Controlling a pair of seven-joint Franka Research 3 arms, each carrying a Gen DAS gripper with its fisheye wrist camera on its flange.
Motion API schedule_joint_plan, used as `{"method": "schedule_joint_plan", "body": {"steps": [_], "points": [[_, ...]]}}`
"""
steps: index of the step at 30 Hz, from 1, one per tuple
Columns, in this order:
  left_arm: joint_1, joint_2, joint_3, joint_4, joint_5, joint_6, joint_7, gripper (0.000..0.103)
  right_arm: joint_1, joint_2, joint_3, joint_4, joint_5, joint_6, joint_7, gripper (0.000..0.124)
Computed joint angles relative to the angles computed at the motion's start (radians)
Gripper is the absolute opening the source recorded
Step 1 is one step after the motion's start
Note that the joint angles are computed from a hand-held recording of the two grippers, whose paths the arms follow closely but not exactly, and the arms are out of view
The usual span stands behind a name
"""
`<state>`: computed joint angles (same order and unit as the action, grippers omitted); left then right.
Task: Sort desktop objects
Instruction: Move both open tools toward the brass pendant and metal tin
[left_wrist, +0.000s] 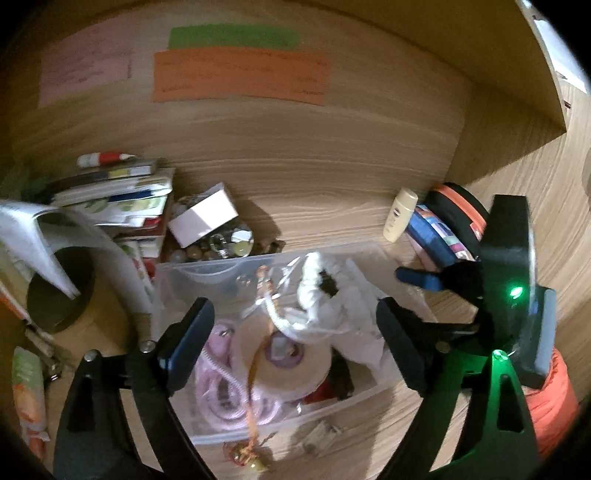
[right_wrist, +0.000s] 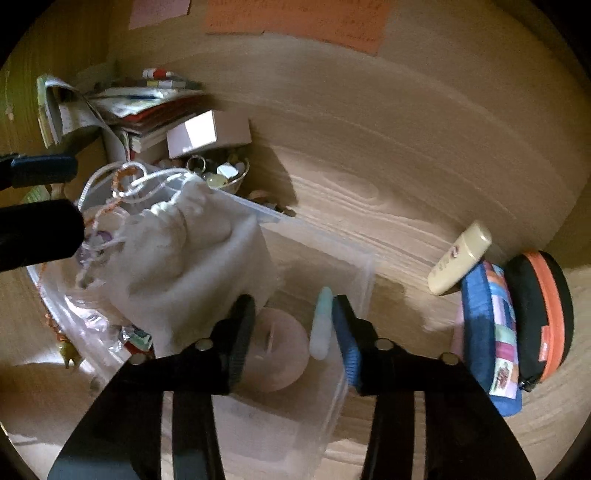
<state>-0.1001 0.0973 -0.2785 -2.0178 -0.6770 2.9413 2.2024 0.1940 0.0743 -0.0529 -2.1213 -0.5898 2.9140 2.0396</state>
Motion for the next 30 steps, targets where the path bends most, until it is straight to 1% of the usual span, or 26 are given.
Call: {"method": "schedule_joint_plan", "body": {"steps": [1, 3, 4, 6, 11, 13, 20, 22, 24, 26, 30], "points": [[0.001, -0.010, 0.001, -0.015, -0.002, 0.009, 0.001, 0.091, -0.002, -0.008, 0.002, -0.009, 0.014, 0.008, -0.008, 0.046], [0.001, -0.026, 0.007, -0.037, -0.006, 0.013, 0.002, 0.091, -0.007, -0.028, 0.007, -0.030, 0.035, 0.023, -0.016, 0.054], [-0.001, -0.035, 0.011, -0.049, -0.011, 0.014, 0.004, 0.091, -0.009, -0.039, 0.010, -0.041, 0.033, 0.030, -0.011, 0.057], [-0.007, -0.052, 0.022, -0.069, -0.020, 0.015, 0.005, 0.091, -0.016, -0.060, 0.016, -0.060, -0.005, 0.043, 0.025, 0.060], [-0.038, -0.103, 0.056, -0.130, -0.068, 0.028, 0.034, 0.094, -0.051, -0.127, 0.062, -0.120, -0.048, 0.071, 0.070, 0.064], [-0.053, -0.123, 0.074, -0.155, -0.079, 0.033, 0.043, 0.094, -0.074, -0.152, 0.090, -0.142, -0.091, 0.082, 0.112, 0.065], [-0.103, -0.183, 0.143, -0.243, -0.069, 0.047, 0.036, 0.095, -0.156, -0.232, 0.189, -0.218, -0.166, 0.114, 0.193, 0.066], [-0.107, -0.193, 0.160, -0.265, -0.051, 0.045, 0.016, 0.095, -0.171, -0.247, 0.210, -0.235, -0.163, 0.116, 0.198, 0.068], [-0.113, -0.202, 0.177, -0.283, -0.049, 0.041, 0.009, 0.095, -0.186, -0.263, 0.232, -0.254, -0.158, 0.120, 0.205, 0.075], [-0.112, -0.208, 0.190, -0.304, -0.035, 0.038, -0.007, 0.095, -0.209, -0.277, 0.261, -0.272, -0.170, 0.125, 0.227, 0.075], [-0.108, -0.206, 0.205, -0.331, 0.000, 0.025, -0.039, 0.095, -0.207, -0.286, 0.281, -0.303, -0.116, 0.136, 0.194, 0.075]]}}
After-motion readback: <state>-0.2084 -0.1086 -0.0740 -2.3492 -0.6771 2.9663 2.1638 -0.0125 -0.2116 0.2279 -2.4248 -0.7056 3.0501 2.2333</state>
